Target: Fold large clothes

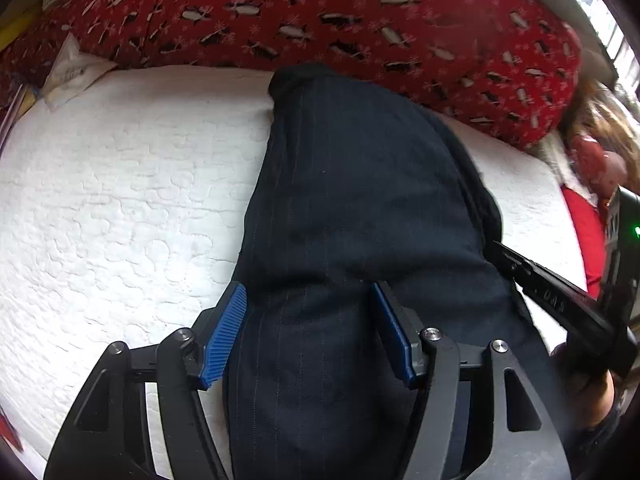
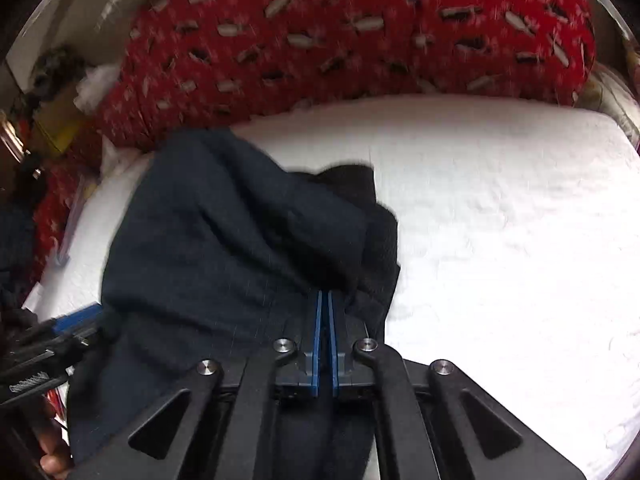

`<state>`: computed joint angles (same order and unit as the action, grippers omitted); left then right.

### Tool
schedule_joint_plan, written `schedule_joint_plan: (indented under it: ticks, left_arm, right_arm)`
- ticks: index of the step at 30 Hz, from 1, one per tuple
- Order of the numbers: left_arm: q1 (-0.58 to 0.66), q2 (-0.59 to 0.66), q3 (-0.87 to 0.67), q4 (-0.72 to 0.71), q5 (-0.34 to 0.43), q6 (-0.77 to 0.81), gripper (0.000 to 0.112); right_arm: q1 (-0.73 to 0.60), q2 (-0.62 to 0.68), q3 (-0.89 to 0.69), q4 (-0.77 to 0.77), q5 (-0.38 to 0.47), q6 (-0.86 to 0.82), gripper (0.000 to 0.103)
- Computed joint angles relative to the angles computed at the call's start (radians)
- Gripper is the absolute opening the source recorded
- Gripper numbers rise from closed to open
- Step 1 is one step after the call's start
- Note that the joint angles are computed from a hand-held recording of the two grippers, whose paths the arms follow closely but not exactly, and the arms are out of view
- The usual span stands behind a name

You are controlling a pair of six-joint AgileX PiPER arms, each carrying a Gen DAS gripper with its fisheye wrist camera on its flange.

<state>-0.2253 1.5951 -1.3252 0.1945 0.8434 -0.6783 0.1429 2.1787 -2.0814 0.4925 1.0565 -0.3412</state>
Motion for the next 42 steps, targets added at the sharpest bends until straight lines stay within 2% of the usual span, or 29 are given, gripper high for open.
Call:
schedule_joint_plan:
  ticks: [1, 2, 5, 7, 8, 9, 10, 11, 13, 14, 18, 20, 21, 23, 27, 28, 31, 33, 36, 37, 38, 42]
  left_arm:
    - [0.000, -0.025, 0.007, -0.011, 0.012, 0.014, 0.063]
    - [-0.003, -0.067, 0.038, -0.010, 0.019, 0.017, 0.063]
    - [-0.073, -0.165, 0.116, 0.057, 0.019, -0.063, 0.063]
    - [-0.145, -0.206, 0.176, 0.122, 0.034, -0.169, 0.064]
    - [-0.177, -0.216, 0.211, 0.131, 0.027, -0.207, 0.064]
    - [-0.206, -0.209, 0.223, 0.162, 0.027, -0.251, 0.066]
    - [-0.261, -0.189, 0.226, 0.234, 0.066, -0.316, 0.068]
    - [-0.300, -0.165, 0.209, 0.281, 0.112, -0.342, 0.068]
    - [-0.365, -0.143, 0.171, 0.314, 0.198, -0.359, 0.068]
    - [-0.385, -0.154, 0.166, 0.322, 0.214, -0.367, 0.068]
    - [-0.434, -0.208, 0.188, 0.312, 0.232, -0.406, 0.068]
    - [-0.447, -0.205, 0.196, 0.313, 0.245, -0.424, 0.068]
    - [-0.459, -0.204, 0.198, 0.313, 0.256, -0.433, 0.068]
    - [-0.497, -0.200, 0.188, 0.315, 0.289, -0.455, 0.068]
    - [-0.555, -0.230, 0.207, 0.331, 0.315, -0.495, 0.068]
    - [-0.562, -0.236, 0.210, 0.327, 0.321, -0.499, 0.068]
    - [-0.580, -0.253, 0.228, 0.314, 0.330, -0.518, 0.068]
    - [-0.602, -0.275, 0.257, 0.308, 0.330, -0.554, 0.068]
    - [-0.631, -0.302, 0.294, 0.287, 0.326, -0.601, 0.068]
    - [-0.639, -0.310, 0.308, 0.278, 0.325, -0.614, 0.068]
    - [-0.644, -0.317, 0.322, 0.270, 0.327, -0.624, 0.068]
    - [-0.668, -0.350, 0.367, 0.254, 0.338, -0.673, 0.068]
  right_arm:
    - [-0.013, -0.012, 0.001, 0.023, 0.017, 0.008, 0.003]
    - [-0.040, -0.042, 0.037, 0.086, 0.030, -0.023, 0.012]
    - [-0.124, -0.160, 0.201, 0.312, 0.094, -0.207, 0.018]
    - [-0.163, -0.250, 0.358, 0.382, 0.113, -0.317, 0.035]
    - [-0.164, -0.270, 0.402, 0.390, 0.119, -0.341, 0.039]
    - [-0.156, -0.295, 0.451, 0.370, 0.111, -0.354, 0.039]
    - [-0.136, -0.323, 0.508, 0.310, 0.064, -0.358, 0.038]
    - [-0.102, -0.359, 0.577, 0.210, -0.024, -0.353, 0.038]
    - [-0.061, -0.419, 0.657, 0.109, -0.118, -0.329, 0.038]
    - [-0.070, -0.460, 0.687, 0.118, -0.126, -0.323, 0.041]
    - [-0.166, -0.579, 0.796, 0.278, -0.054, -0.429, 0.046]
    - [-0.162, -0.596, 0.840, 0.228, -0.081, -0.403, 0.060]
    - [-0.143, -0.600, 0.865, 0.155, -0.117, -0.355, 0.061]
    - [-0.141, -0.580, 0.889, 0.069, -0.129, -0.299, 0.061]
    - [-0.235, -0.605, 0.943, 0.157, -0.093, -0.303, 0.069]
    - [-0.243, -0.617, 0.953, 0.140, -0.096, -0.288, 0.075]
    - [-0.179, -0.638, 0.990, -0.074, -0.177, -0.151, 0.078]
    - [-0.142, -0.664, 1.052, -0.165, -0.253, -0.143, 0.079]
    - [-0.055, -0.736, 1.154, -0.315, -0.367, -0.061, 0.090]
    - [-0.031, -0.751, 1.175, -0.368, -0.392, 0.001, 0.099]
    - [-0.029, -0.751, 1.185, -0.395, -0.398, 0.041, 0.103]
    - [-0.078, -0.748, 1.204, -0.332, -0.420, -0.002, 0.103]
